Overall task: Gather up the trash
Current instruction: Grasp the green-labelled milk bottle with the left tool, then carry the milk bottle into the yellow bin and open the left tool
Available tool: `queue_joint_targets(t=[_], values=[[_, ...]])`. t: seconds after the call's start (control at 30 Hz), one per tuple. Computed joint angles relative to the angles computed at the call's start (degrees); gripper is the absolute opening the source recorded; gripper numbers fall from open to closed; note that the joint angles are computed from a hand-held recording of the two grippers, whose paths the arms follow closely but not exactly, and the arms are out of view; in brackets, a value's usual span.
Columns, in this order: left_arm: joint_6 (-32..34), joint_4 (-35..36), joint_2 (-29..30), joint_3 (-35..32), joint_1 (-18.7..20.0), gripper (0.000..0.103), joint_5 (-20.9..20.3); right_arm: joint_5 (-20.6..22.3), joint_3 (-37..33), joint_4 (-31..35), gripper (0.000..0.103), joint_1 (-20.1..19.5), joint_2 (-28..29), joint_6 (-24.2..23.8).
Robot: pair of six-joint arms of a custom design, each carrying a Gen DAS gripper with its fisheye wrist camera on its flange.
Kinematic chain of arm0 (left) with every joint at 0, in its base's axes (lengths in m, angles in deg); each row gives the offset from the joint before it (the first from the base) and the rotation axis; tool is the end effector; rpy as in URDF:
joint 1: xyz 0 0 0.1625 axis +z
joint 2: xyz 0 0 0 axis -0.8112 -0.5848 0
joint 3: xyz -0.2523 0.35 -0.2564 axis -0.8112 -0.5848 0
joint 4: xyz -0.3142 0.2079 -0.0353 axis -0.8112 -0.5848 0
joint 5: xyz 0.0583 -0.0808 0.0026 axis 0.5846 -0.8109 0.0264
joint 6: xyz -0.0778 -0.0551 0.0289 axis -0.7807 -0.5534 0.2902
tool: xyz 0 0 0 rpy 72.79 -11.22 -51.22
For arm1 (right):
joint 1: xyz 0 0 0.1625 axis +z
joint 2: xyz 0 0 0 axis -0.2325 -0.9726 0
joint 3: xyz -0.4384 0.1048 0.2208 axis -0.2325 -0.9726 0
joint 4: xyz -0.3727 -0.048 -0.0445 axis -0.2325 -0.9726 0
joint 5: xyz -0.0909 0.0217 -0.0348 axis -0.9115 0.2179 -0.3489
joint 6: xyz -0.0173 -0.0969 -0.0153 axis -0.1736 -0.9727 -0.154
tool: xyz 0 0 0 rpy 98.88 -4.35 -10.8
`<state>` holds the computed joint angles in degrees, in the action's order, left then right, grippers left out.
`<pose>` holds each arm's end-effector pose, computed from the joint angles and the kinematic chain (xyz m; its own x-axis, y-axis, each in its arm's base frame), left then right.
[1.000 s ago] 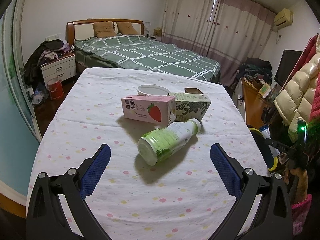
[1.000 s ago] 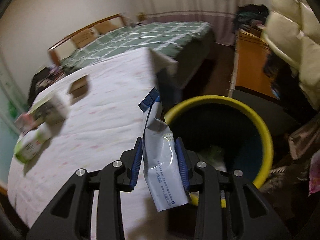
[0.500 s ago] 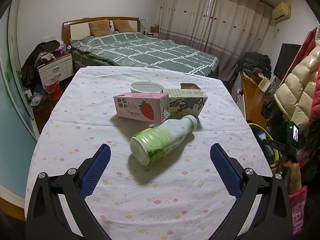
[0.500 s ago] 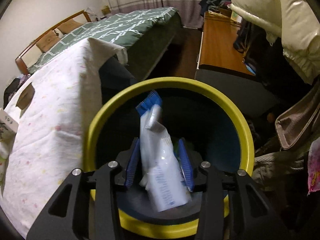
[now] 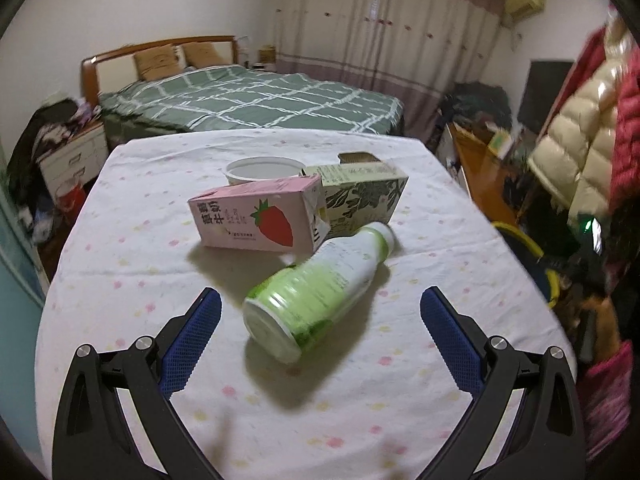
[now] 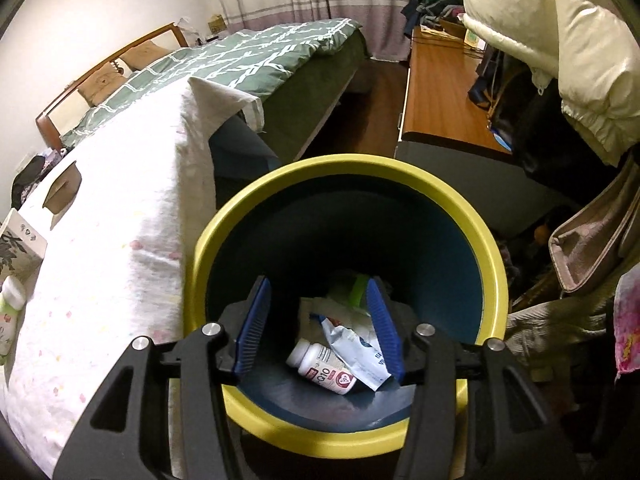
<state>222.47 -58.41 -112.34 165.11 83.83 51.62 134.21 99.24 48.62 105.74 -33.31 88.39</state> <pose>-0.0354 -0.2675 0.2933 -0.7911 0.0712 -0.6076 0.4868 0.6748 -0.5547 0.0903 -0.3422 0.1273 -0.7880 0.1353 0.6006 -0.2840 0.7857 -0.5495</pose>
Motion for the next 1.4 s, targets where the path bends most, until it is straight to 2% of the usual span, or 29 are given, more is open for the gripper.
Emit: queue_joint_targets(t=[0.1,0.2,0.27,0.4,0.53,0.63,0.67,0.77,0.83,0.9,0.97,1.0,1.03,1.17,1.4], values=[[13.58,-4.09,-1.02,-3.84,7.4,0.098,3.29,-0.08,-0.16,0.34,0.048,0.61,-0.26,0.18],[22.6,-6.75,-1.32,-6.94,14.1,0.098,8.16,-0.19,-0.18,0.48,0.048,0.97,-0.32,0.36],[27.62,-8.18,-0.46,-8.99,18.54,0.098,11.61,-0.16,-0.24,0.55,0.048,1.08,-0.24,0.31],[30.82,-8.58,1.69,-10.87,22.47,0.098,17.37,-0.27,-0.32,0.85,0.048,1.19,-0.06,0.34],[31.18,-8.81,3.01,-10.4,21.67,0.098,21.4,-0.64,-0.17,0.7,0.048,1.0,-0.05,0.31],[29.36,-8.24,6.11,-10.07,18.76,0.098,17.3,-1.17,-0.16,0.83,0.048,0.77,0.14,0.18],[28.83,-7.66,7.81,-10.59,18.47,0.098,15.52,-1.25,-0.18,0.85,0.048,0.85,0.27,0.15],[27.51,-5.5,11.16,-12.97,19.14,0.097,14.24,-1.6,-0.03,0.77,0.048,1.05,0.42,0.05],[26.36,-4.09,12.76,-14.16,19.53,0.09,13.84,-1.84,0.22,0.59,0.048,1.12,0.31,0.03],[25.17,-2.62,14.21,-15.31,20.03,0.076,13.45,-2.13,0.52,0.43,0.048,1.04,-0.02,0.01],[24.18,-1.39,15.41,-16.17,20.45,0.066,13.34,-2.38,0.83,0.32,0.048,0.9,-0.38,0.02],[23.94,-1.13,15.75,-16.22,20.57,0.056,13.31,-2.51,0.97,0.33,0.048,0.81,-0.59,0.02],[23.36,-0.56,16.2,-16.32,20.6,0.052,13.23,-2.73,1.13,0.33,0.048,0.67,-0.86,-0.02],[21.27,0.02,16.62,-15.47,19.68,0.051,13.06,-3.73,1.73,0.2,0.048,0.06,-1.8,-0.2],[17.26,-0.29,15.86,-12.16,12.88,0.051,14.36,-5.65,3.12,-0.21,0.048,-0.88,-3.45,-0.68]])
